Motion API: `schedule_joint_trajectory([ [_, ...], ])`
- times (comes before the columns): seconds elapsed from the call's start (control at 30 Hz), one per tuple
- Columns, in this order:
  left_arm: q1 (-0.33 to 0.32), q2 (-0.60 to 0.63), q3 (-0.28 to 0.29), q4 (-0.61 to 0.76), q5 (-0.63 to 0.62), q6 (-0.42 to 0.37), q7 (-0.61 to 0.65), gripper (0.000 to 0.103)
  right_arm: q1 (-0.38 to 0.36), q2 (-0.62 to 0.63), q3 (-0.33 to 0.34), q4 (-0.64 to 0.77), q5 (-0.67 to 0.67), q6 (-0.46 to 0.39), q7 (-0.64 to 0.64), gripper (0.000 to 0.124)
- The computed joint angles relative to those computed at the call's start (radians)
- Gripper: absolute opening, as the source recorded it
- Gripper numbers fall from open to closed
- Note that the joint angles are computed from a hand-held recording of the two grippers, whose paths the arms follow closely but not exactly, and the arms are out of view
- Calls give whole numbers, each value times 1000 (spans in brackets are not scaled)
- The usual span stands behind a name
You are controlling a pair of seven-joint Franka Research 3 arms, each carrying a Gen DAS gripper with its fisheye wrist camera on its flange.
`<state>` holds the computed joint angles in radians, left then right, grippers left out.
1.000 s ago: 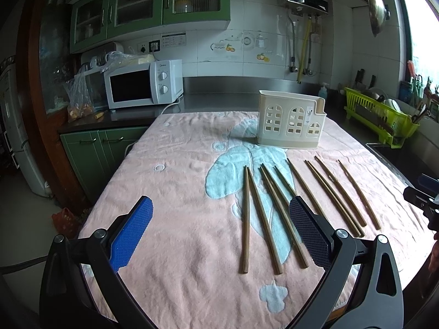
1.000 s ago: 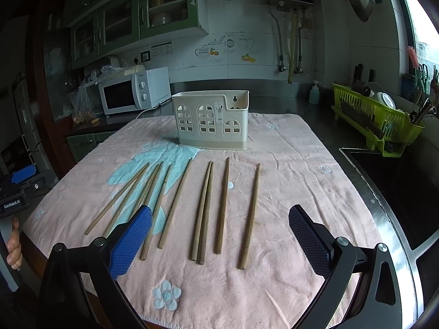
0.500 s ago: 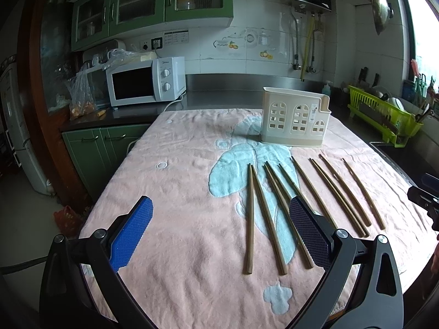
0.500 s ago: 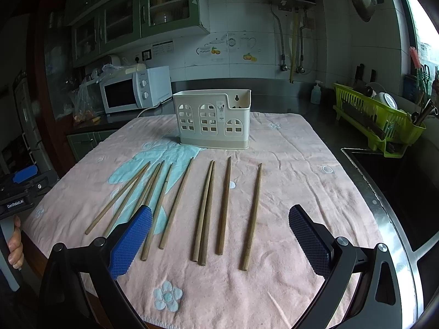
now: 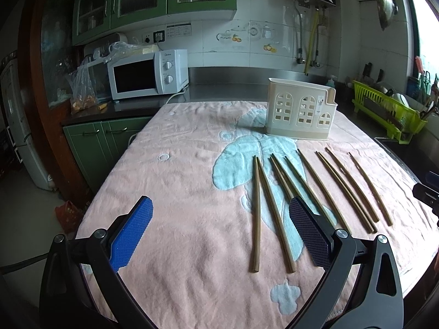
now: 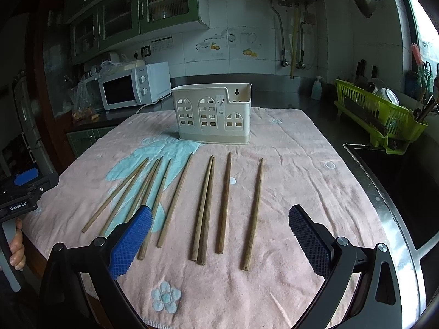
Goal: Organize utensils
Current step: 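Lower the left tool onto a wooden chopstick and close it while the right tool grasps another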
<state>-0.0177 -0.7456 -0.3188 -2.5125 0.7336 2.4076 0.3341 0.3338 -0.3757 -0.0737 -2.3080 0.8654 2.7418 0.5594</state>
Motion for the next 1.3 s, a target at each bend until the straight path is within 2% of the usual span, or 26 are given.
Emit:
schedule_joint_trajectory([
  [0.2,-12,41,8,-2,-9,24,18,97,-12,30,9,13,-20,-9,24,96],
  [0.37,-25,97,28,3,-33,61,47,84,-24,59,18,21,-41,-21,42,96],
  [0.5,-28,130,41,3,-50,85,73,69,-35,84,27,32,-60,-30,63,95],
  [0.57,-29,142,46,3,-56,97,88,57,-38,94,29,37,-65,-39,68,94],
  [0.63,-30,152,53,3,-63,109,107,52,-42,105,34,44,-72,-43,75,92],
  [0.7,-30,167,60,8,-70,117,130,45,-46,120,34,58,-77,-67,85,80],
  [0.87,-45,210,91,12,-119,169,213,32,-61,149,51,72,-109,-79,121,77],
  [1.0,-49,241,99,21,-157,182,260,26,-69,167,57,82,-121,-83,140,74],
  [1.2,-52,260,111,20,-211,203,303,25,-81,191,63,93,-147,-82,177,70],
  [1.3,-57,280,114,38,-243,172,332,23,-86,198,67,93,-162,-80,193,68],
])
